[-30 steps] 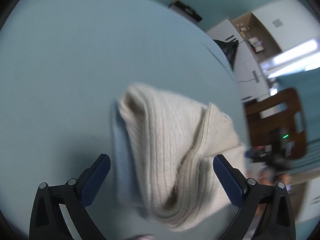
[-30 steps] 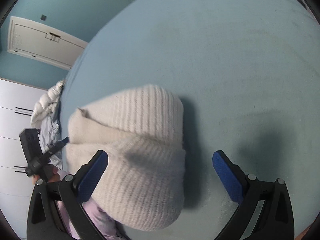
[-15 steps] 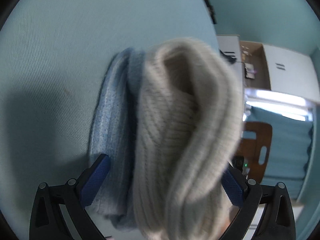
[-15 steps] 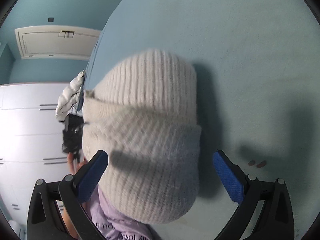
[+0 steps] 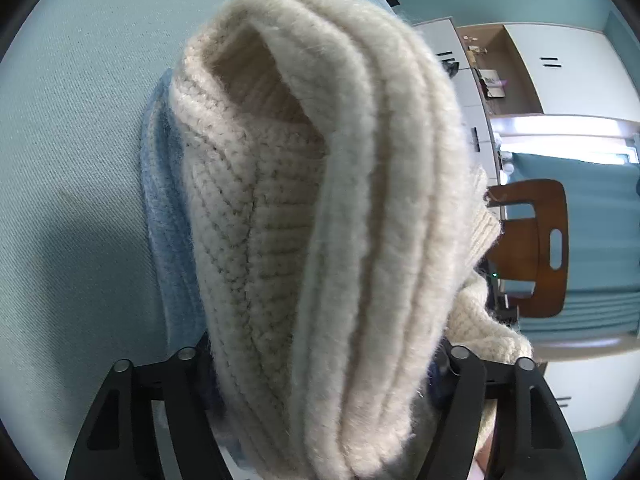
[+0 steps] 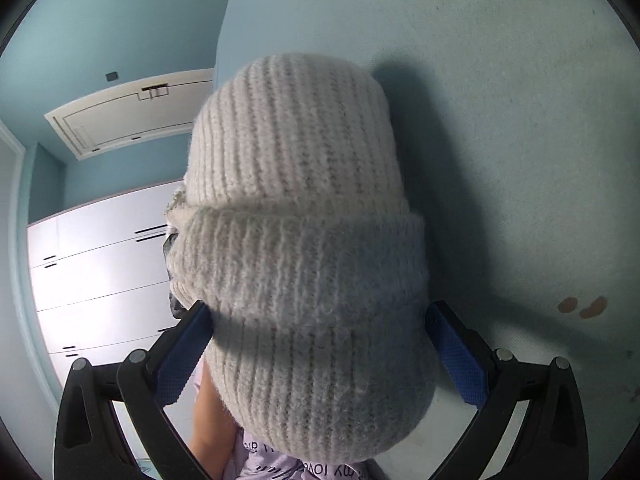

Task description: Fold small clothes

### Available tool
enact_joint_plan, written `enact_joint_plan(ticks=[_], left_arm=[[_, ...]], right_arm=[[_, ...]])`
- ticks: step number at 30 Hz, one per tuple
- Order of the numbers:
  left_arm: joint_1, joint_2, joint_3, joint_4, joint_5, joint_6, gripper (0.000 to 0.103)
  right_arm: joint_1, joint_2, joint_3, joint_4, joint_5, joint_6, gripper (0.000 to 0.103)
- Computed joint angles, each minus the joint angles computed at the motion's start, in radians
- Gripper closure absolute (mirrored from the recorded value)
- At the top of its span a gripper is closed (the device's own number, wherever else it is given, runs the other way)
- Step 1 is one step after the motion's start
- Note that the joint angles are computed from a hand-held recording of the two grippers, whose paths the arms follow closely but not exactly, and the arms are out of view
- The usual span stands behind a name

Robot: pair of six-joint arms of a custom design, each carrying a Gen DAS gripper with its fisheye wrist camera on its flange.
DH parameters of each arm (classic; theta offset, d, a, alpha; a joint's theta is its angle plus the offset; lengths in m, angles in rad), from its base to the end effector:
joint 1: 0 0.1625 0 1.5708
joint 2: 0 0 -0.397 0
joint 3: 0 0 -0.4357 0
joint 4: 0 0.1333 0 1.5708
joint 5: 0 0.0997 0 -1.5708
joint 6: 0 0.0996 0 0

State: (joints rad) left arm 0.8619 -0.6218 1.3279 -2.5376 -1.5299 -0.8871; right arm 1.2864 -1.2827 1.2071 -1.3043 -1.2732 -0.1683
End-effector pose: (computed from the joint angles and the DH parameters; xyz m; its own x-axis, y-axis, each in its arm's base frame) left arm -0.4010 -0.6786 0.0406 -0.9710 -0.1628 0.1749 -0.1960 0.9613 -0.1934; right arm -0.0200 -0.6475 0.4636 -0.9354 0.1592 -0.3156 0.1205 0.9830 0.1388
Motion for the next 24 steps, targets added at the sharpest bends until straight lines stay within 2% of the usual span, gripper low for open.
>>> enact_joint_plan(ticks=[5, 9, 12, 14, 16, 18, 24], left_arm=[[-0.01, 0.006, 0.0, -0.012, 0.018, -0.03, 0.033], [-0.027, 0.011, 0.006, -0.011, 0.046, -0.038, 0.032], [-0.049, -0.008, 0.036, -0.033, 0.067, -0.025, 0.033], [-0.064, -0.009, 0.028, -0.027, 0.091, -0.01, 0.036], [-0.083, 0.003, -0.02, 0.025, 0.122, -0.004, 0.037], [-0.094, 0.023, -0.078, 0.079, 0.144, 0.01, 0.037], [-0.097, 0.15, -0.32, 0.144, 0.2, 0.067, 0.038]], right_arm=[[-0.033, -0.011, 0.049, -0.021, 0.081, -0.035, 0.0], [-0.06, -0.029, 0.106, -0.062, 0.149, -0.029, 0.0], [-0.061, -0.055, 0.129, -0.091, 0.135, -0.014, 0.0], [-0.053, -0.091, 0.148, -0.123, 0.093, -0.029, 0.001], [-0.008, -0.094, 0.14, -0.157, 0.035, -0.05, 0.001], [0.02, -0.095, 0.123, -0.167, 0.01, -0.072, 0.001], [0.064, -0.055, 0.02, -0.258, 0.029, -0.076, 0.001]])
